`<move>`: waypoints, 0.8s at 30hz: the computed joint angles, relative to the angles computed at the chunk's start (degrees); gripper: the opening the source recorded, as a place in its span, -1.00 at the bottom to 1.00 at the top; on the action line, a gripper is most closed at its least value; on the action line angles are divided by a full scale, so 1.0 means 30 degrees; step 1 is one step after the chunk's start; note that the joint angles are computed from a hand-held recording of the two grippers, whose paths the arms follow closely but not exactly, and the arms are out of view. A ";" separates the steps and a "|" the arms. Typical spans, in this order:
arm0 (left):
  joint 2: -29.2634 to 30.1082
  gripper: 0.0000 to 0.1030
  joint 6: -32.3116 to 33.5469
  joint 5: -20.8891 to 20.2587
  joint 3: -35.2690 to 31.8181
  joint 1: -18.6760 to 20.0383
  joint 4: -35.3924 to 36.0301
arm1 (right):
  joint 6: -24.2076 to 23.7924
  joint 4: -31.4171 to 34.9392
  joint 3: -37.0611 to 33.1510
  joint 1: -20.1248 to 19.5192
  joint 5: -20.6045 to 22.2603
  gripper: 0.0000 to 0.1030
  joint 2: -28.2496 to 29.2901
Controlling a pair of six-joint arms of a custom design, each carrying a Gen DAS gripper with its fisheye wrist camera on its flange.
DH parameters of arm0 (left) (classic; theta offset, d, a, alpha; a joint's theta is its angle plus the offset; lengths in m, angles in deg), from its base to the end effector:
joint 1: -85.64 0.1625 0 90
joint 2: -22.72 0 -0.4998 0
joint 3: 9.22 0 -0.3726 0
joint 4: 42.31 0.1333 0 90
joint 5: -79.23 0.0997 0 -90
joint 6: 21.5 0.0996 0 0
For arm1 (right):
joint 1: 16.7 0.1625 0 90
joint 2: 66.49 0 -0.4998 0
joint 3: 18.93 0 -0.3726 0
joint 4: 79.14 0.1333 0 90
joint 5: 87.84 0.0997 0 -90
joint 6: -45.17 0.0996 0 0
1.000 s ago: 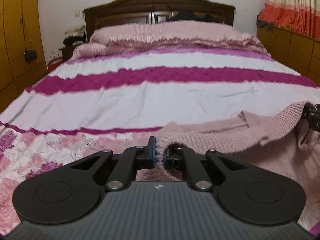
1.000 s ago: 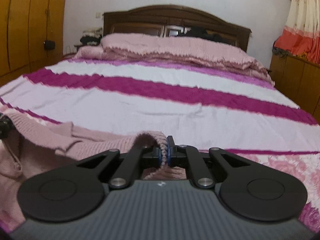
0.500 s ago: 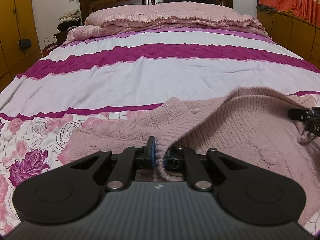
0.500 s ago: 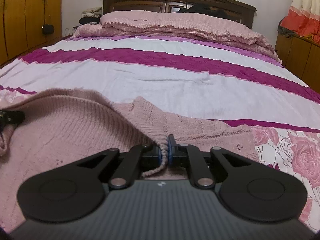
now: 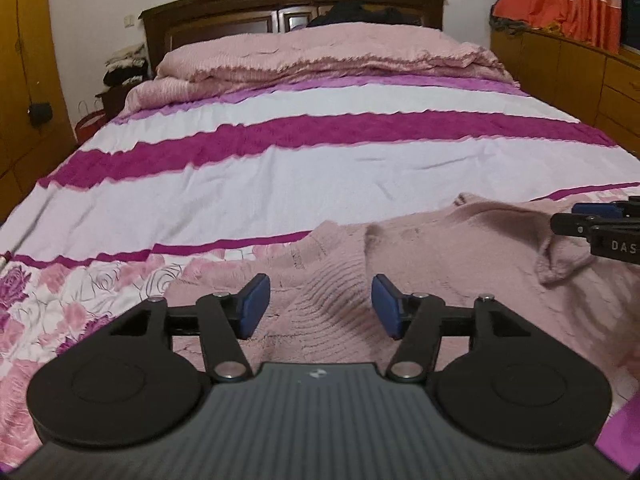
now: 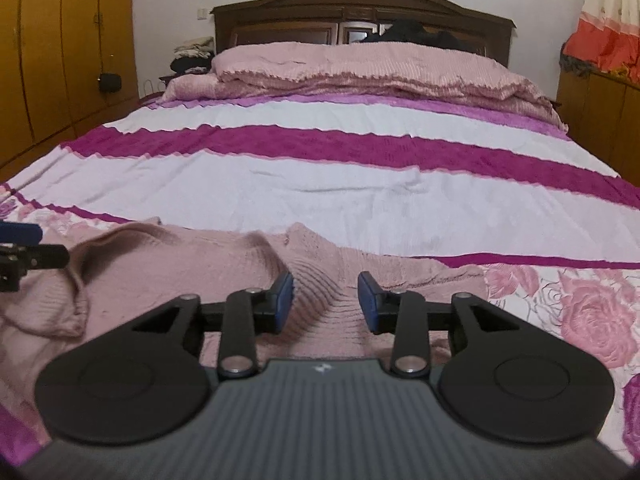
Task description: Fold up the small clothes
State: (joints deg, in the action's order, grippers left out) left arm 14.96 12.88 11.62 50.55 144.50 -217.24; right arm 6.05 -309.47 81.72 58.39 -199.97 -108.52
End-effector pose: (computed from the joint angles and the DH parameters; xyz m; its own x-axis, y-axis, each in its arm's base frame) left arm -0.2973 -0.8232 -0.0868 -0.4964 0.6541 -0.5708 0.8656 0.4230 -0.2680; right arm -0.0801 -0.6730 0.2644 -0.6435 0.3765 0.6665 -0.4755 0.4858 -0.7334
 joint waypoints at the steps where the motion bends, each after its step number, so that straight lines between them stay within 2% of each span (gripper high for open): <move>1: -0.0244 0.30 0.0021 -0.0117 0.0401 -0.0025 -0.0156 | -0.0065 -0.0229 0.0280 0.0015 0.0108 -0.22 -0.0109; 2: -0.0495 0.31 0.0055 -0.0221 0.0824 -0.0055 -0.0341 | -0.0113 -0.0430 0.0499 0.0021 0.0177 -0.17 -0.0203; 4: -0.0980 0.33 0.0189 -0.0390 0.1578 -0.0091 -0.0636 | -0.0246 -0.1043 0.0969 0.0013 0.0382 0.08 -0.0366; 16: -0.2668 0.35 0.1055 -0.0364 0.4814 -0.0180 -0.1905 | -0.0918 -0.2643 0.3421 -0.0306 0.0837 0.09 -0.1020; 20: -0.2845 0.36 0.1686 -0.0492 0.5389 -0.0120 -0.1836 | -0.1687 -0.2437 0.3499 -0.0362 0.0606 0.09 -0.0882; 24: -0.2775 0.36 0.2821 -0.0702 0.5672 -0.0131 -0.1720 | -0.3488 -0.2371 0.3030 -0.0212 0.0007 0.09 -0.0508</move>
State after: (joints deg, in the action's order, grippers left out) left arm 6.63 21.34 9.51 67.56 144.11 -222.40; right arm -4.41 -316.58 90.81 57.75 -199.95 -110.04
